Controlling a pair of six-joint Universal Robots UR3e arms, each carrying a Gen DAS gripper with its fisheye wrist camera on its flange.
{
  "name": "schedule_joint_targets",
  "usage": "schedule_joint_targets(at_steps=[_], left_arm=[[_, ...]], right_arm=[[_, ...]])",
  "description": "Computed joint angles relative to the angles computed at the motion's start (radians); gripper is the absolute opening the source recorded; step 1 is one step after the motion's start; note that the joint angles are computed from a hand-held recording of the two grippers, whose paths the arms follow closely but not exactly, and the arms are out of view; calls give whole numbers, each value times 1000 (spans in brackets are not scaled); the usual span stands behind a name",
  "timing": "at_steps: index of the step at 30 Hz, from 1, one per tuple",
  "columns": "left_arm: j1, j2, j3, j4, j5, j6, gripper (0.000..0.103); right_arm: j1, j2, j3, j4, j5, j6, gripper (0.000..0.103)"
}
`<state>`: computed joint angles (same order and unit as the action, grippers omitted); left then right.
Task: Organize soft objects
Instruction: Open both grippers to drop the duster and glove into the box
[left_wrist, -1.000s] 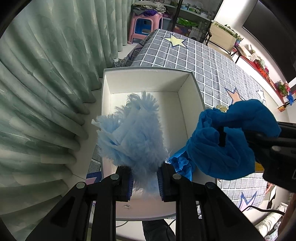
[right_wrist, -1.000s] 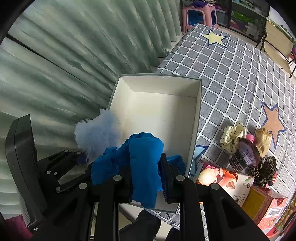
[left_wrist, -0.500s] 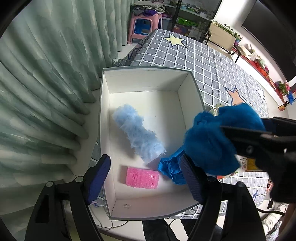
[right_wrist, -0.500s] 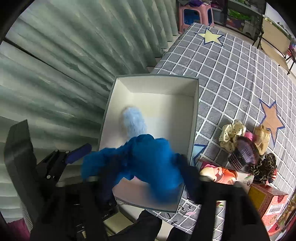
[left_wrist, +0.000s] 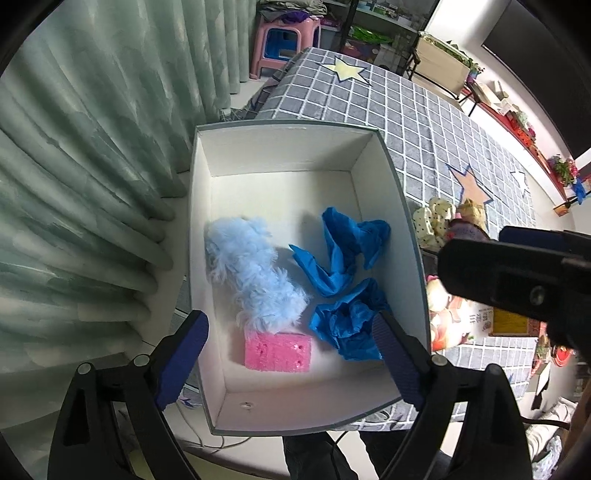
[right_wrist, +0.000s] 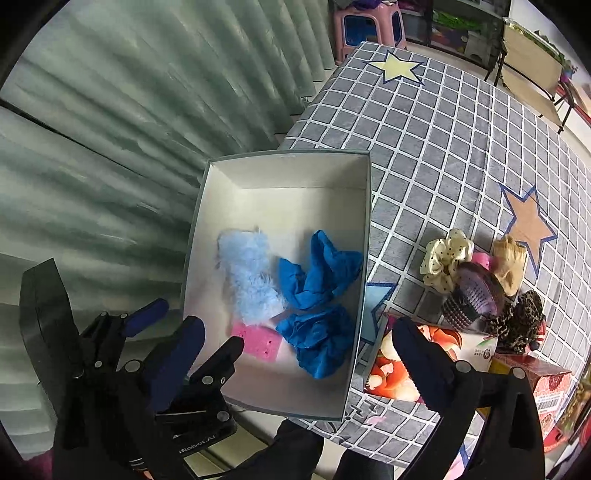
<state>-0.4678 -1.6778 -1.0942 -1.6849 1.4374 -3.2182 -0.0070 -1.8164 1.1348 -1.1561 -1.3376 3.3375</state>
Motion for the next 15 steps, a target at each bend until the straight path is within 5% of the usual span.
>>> schedule_joint_targets(at_steps=[15], left_arm=[[11,-36,101,-58,0,16,92]], right_arm=[[-5,10,-19,6,19,-1,102]])
